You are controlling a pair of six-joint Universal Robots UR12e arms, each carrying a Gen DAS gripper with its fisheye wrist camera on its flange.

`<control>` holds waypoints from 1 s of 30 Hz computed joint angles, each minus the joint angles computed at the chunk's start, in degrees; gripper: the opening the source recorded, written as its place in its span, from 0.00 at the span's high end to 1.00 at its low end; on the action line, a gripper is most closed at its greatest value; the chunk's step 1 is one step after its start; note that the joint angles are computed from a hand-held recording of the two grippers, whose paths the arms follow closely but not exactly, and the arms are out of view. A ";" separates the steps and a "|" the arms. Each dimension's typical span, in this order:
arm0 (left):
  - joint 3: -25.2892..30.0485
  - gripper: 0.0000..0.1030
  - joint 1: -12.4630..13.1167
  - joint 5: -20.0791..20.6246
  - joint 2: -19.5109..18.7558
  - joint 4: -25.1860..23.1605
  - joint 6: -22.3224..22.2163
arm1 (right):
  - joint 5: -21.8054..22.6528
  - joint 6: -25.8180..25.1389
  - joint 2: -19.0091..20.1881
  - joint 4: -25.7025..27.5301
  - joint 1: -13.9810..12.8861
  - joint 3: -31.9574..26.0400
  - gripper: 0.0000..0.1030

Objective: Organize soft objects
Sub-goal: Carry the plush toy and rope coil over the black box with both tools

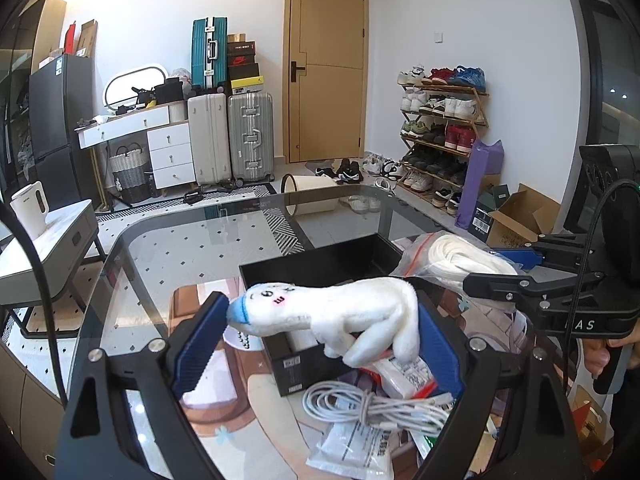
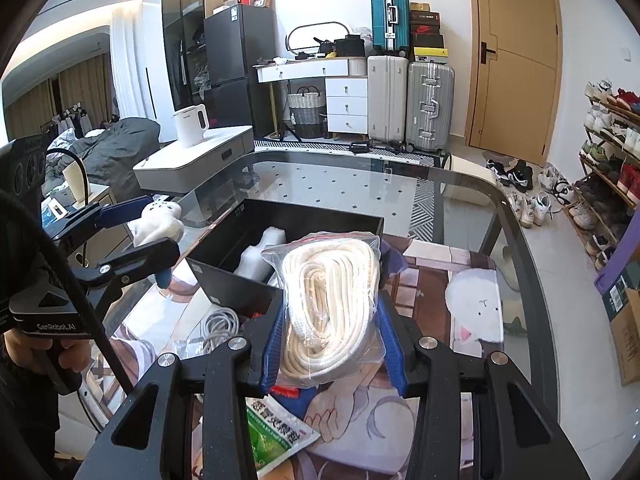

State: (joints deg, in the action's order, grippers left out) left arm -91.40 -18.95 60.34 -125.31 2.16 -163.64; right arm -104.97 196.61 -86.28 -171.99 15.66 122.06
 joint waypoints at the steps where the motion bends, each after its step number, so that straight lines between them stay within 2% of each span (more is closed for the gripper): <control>1: 0.30 0.13 -0.03 0.02 -0.14 -0.18 0.02 | 0.10 -0.07 0.13 0.16 -0.05 -0.23 0.58; 10: 1.55 0.13 -0.10 0.26 -0.90 -0.56 -0.22 | 0.43 -1.53 1.47 1.35 -0.52 -2.17 0.58; 30: 7.74 0.13 -1.45 2.40 -4.63 -5.39 2.68 | 2.11 -4.96 4.60 5.47 -2.28 -5.63 0.58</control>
State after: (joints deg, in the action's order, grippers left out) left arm -83.66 -20.40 62.74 -129.94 -3.22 -160.96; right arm -102.85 191.65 -81.68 -166.52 13.38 116.42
